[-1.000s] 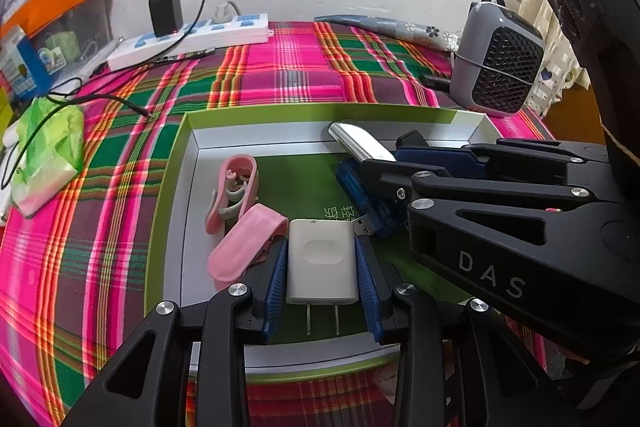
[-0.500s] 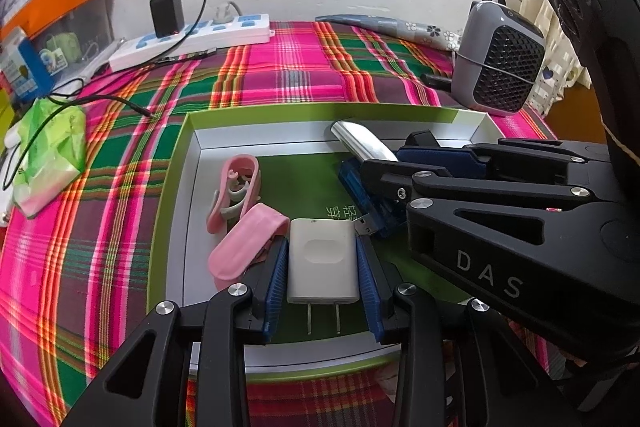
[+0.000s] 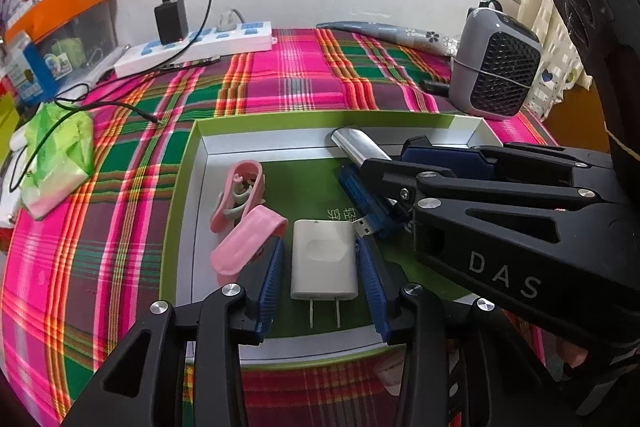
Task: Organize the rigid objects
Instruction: 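Lower the plug and open the left gripper while the right releases the white item, then lift both open grippers out of the box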
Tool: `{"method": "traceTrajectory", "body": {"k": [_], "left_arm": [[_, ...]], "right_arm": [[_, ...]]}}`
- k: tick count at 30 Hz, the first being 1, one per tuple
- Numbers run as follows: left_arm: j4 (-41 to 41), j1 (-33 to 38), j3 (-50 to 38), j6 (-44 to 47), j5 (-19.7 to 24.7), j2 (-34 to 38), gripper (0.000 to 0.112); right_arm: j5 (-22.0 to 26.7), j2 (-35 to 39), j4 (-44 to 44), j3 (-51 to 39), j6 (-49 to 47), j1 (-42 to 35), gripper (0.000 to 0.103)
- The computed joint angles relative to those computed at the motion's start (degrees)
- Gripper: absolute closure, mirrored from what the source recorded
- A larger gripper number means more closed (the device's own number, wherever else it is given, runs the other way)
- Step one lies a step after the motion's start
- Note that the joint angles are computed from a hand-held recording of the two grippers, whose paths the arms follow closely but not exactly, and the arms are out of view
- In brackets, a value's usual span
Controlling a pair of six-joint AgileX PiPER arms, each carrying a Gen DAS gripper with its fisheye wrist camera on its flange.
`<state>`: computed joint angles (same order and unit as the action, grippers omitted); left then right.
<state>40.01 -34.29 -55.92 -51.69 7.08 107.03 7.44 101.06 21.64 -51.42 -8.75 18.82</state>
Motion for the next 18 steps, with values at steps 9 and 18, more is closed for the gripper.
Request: {"method": "traceTrajectory", "body": {"k": [9,18], "left_arm": [[8.77,-1.05,2.83,-9.05,-0.16,-3.18,0.073],[18.93,-2.34,6.27,-19.70,0.26,-6.94,0.073]], "right_arm": [[-1.92,-3.82,-4.92,3.35,6.57,0.64,0.071],[-3.78,-8.56,-7.95,7.89,11.82,1.18,0.070]]}}
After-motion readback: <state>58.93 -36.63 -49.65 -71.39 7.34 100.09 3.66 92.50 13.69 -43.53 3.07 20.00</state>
